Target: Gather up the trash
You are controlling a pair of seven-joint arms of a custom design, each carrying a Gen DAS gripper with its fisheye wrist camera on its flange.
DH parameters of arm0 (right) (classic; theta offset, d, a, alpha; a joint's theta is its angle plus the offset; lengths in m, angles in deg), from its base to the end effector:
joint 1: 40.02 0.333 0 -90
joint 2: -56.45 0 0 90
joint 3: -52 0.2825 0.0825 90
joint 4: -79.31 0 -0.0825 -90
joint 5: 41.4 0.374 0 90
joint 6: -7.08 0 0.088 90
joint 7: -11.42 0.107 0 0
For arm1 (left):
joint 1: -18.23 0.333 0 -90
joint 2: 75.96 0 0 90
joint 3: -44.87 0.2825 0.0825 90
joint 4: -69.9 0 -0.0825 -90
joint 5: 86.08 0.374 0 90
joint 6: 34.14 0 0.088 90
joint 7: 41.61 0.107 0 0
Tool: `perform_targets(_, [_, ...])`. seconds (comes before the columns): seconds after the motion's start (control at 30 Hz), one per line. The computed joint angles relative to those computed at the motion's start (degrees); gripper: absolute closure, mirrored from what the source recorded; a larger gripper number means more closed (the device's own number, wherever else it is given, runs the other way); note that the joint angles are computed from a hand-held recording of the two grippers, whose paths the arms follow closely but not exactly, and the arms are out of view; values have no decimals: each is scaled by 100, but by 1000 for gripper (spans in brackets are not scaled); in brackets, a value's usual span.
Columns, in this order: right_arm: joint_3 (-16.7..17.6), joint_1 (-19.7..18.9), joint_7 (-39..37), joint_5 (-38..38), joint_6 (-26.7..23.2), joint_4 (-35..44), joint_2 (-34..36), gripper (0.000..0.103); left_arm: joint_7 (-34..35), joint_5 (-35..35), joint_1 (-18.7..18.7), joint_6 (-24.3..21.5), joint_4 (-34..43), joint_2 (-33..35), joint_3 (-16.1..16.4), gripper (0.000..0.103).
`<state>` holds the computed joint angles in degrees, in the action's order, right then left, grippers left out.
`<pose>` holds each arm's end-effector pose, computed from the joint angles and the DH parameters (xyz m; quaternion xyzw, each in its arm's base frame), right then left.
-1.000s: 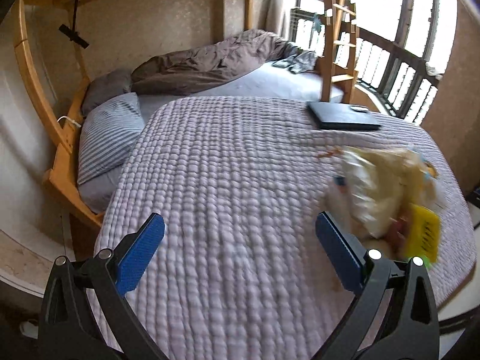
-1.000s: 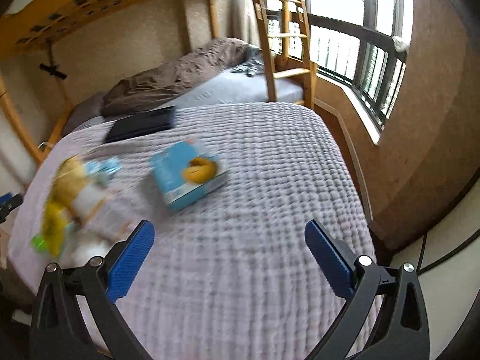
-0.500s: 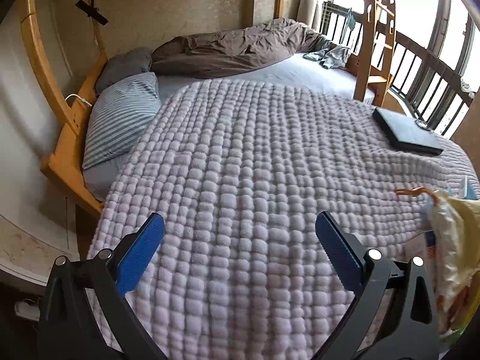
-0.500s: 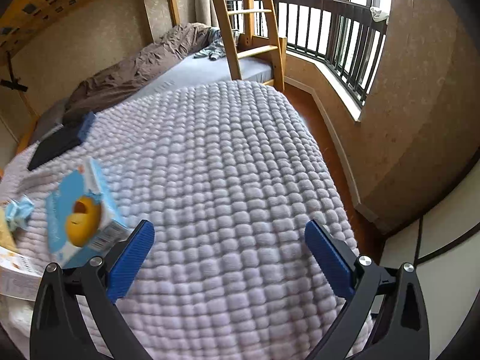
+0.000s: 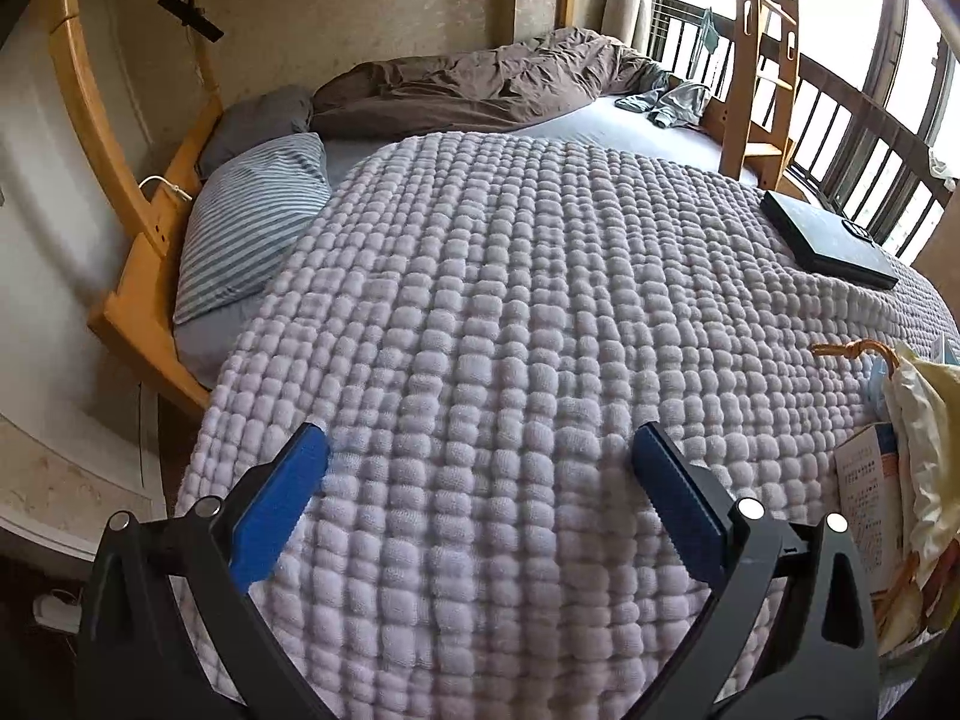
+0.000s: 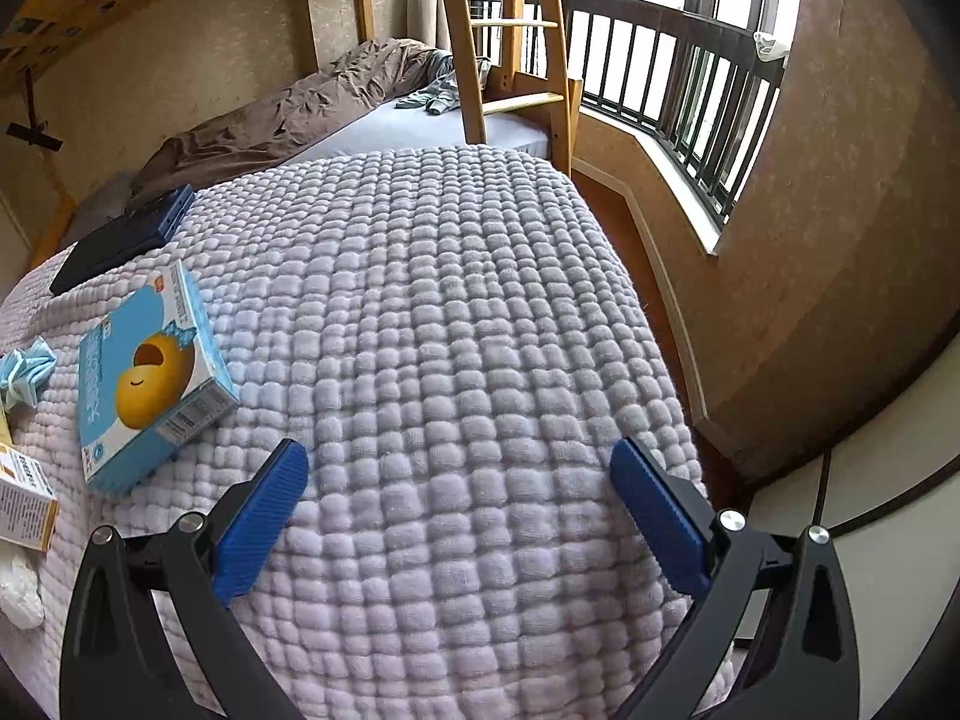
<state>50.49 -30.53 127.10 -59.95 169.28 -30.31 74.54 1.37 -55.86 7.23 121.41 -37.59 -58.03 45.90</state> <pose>0.6353 0.1066 0.3719 -0.6637 0.6818 -0.2227 0.2121 0.6320 -0.1302 0.3744 -0.7438 0.5963 -0.1923 0.2326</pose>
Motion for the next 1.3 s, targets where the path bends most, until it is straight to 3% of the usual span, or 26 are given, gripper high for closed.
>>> perform_targets(1.3, [-6, 4, 46, -44, 27, -92, -60, 3, 44, -43, -21, -38, 81, 44, 9, 1])
